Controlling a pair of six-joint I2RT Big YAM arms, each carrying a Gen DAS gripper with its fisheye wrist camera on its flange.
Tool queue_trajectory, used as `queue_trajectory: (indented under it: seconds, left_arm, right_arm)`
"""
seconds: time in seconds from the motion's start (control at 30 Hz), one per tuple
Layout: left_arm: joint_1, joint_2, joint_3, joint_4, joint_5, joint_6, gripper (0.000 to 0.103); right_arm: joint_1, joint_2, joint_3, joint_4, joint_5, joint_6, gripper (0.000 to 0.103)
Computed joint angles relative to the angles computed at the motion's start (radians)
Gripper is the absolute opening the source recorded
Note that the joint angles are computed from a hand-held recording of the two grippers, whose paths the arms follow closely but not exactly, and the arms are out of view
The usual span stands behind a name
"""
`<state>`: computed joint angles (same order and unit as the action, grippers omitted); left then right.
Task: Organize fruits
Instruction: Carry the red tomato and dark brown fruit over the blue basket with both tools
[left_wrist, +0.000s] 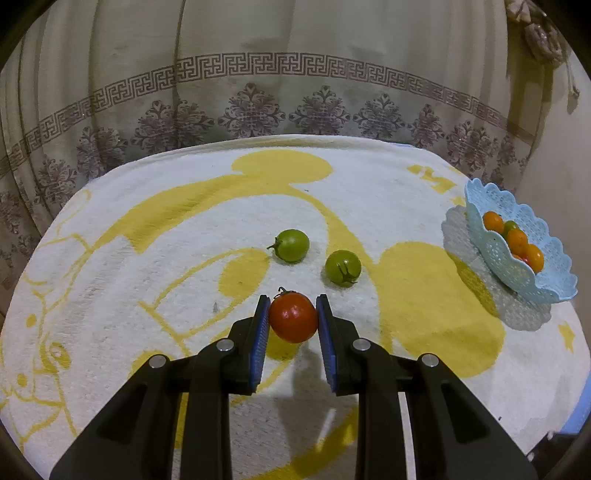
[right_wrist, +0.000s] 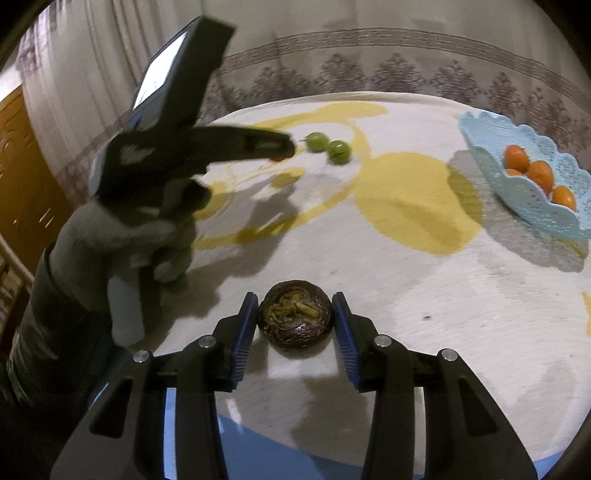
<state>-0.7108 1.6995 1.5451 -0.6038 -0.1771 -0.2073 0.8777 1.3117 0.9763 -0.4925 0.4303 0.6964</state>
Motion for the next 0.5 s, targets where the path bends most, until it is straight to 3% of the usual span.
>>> queue_trajectory:
  seconds: [0.5]
  left_arm:
    - [-0.023, -0.012, -0.013, 0.017, 0.013, 0.025, 0.026]
  right_arm:
    - [-0.051, -0.056, -0.031, -0.010, 0.066, 0.049, 0.043]
